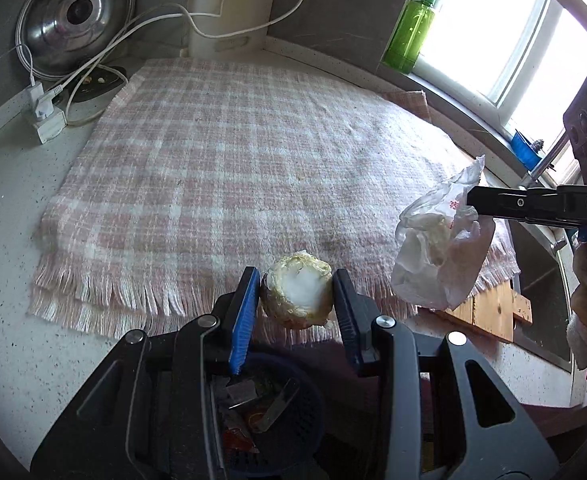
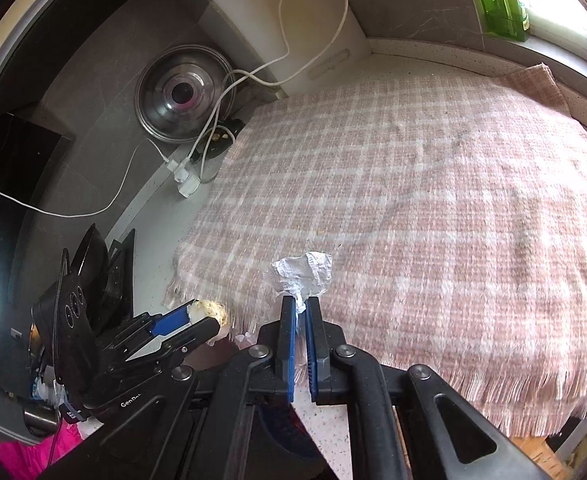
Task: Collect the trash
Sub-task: 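Lift the ginger and wrapper and carry them down over the basket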
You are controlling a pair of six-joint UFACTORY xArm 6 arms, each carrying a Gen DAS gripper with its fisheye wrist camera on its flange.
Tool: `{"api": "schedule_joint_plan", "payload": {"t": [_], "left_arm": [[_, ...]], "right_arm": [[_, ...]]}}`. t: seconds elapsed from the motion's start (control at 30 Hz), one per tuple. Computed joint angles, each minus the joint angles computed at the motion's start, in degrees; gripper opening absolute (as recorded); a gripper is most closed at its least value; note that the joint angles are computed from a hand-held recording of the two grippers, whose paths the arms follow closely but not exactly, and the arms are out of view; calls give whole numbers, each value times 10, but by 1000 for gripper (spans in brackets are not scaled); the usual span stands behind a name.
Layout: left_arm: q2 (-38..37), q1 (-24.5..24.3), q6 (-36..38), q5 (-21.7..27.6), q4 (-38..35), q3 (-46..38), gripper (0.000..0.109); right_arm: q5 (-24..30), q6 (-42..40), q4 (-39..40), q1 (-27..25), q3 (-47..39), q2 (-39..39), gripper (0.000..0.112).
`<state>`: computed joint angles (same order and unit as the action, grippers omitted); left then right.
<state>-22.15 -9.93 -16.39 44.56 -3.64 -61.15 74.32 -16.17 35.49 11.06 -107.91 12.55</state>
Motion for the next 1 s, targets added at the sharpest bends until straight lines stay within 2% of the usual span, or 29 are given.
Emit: {"api": "schedule_joint_plan", "payload": {"t": [0.23, 0.53, 0.77, 1.0], "left_arm": [[-75, 4, 6, 18, -11, 83, 38], [-157, 19, 14, 49, -23, 184, 38], [-192, 23, 19, 68, -16, 249, 38], [-194, 14, 19, 60, -9, 294, 38]], "right_arm": [[-39, 0, -15, 27, 157, -104, 2], [-80, 7, -58, 81, 290, -191, 2], [-113, 19, -101, 120, 371, -217, 2], [-158, 39, -159, 158, 424, -211, 2]]}}
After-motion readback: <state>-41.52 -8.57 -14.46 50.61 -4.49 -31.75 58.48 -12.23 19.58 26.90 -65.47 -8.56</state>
